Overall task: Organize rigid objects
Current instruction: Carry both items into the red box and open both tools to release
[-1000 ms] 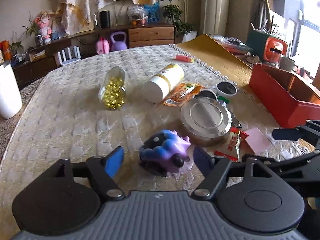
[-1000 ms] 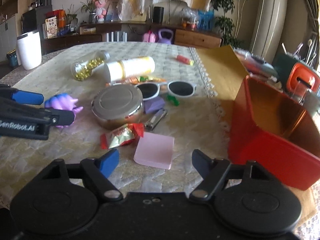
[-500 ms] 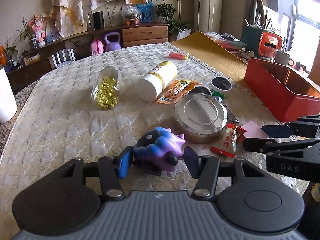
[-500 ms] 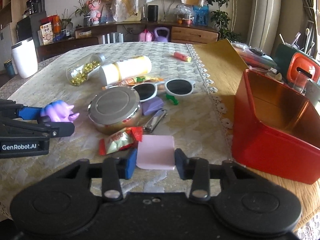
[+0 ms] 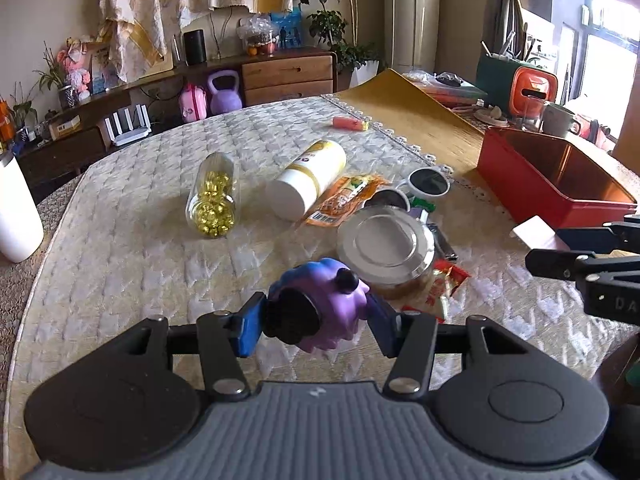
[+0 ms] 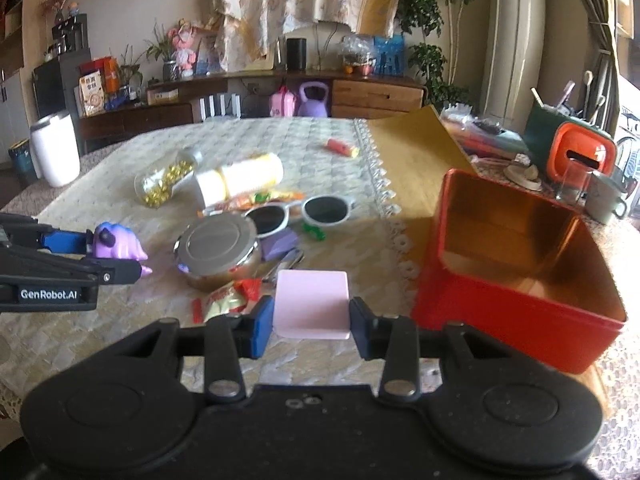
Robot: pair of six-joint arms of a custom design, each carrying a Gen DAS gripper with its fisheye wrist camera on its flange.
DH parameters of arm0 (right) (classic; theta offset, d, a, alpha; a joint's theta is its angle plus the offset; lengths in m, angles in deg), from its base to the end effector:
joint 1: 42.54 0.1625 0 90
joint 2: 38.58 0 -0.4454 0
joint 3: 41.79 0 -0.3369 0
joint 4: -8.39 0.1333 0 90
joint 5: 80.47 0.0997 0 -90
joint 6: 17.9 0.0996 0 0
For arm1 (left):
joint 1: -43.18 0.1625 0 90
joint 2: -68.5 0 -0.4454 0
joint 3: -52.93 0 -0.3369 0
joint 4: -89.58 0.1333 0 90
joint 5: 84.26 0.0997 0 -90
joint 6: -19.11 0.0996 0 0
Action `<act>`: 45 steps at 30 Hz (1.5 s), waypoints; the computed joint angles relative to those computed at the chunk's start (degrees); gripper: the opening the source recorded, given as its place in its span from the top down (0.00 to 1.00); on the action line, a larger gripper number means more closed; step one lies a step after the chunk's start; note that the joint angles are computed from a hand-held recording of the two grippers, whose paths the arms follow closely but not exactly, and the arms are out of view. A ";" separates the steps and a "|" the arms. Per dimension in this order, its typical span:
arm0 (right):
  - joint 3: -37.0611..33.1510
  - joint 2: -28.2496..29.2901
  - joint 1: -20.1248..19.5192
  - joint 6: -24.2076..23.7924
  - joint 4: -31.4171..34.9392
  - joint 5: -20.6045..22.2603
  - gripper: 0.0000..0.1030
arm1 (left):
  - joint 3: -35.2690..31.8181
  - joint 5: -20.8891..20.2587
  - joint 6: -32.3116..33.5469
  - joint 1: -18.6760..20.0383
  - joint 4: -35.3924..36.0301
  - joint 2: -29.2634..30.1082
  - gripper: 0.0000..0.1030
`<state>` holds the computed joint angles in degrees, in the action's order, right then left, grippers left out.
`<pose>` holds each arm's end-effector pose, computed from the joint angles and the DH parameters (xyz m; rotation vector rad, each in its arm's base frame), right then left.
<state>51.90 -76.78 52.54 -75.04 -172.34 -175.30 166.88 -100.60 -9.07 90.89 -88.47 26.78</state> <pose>0.1846 -0.6659 0.1368 1.3678 -2.3367 0.7225 -0.1933 -0.5526 0.1383 0.0388 1.9962 -1.0834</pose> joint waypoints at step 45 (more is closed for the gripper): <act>-34.10 9.14 -2.86 -1.14 21.21 -11.64 0.62 | -92.79 -22.50 20.29 8.51 47.52 38.53 0.47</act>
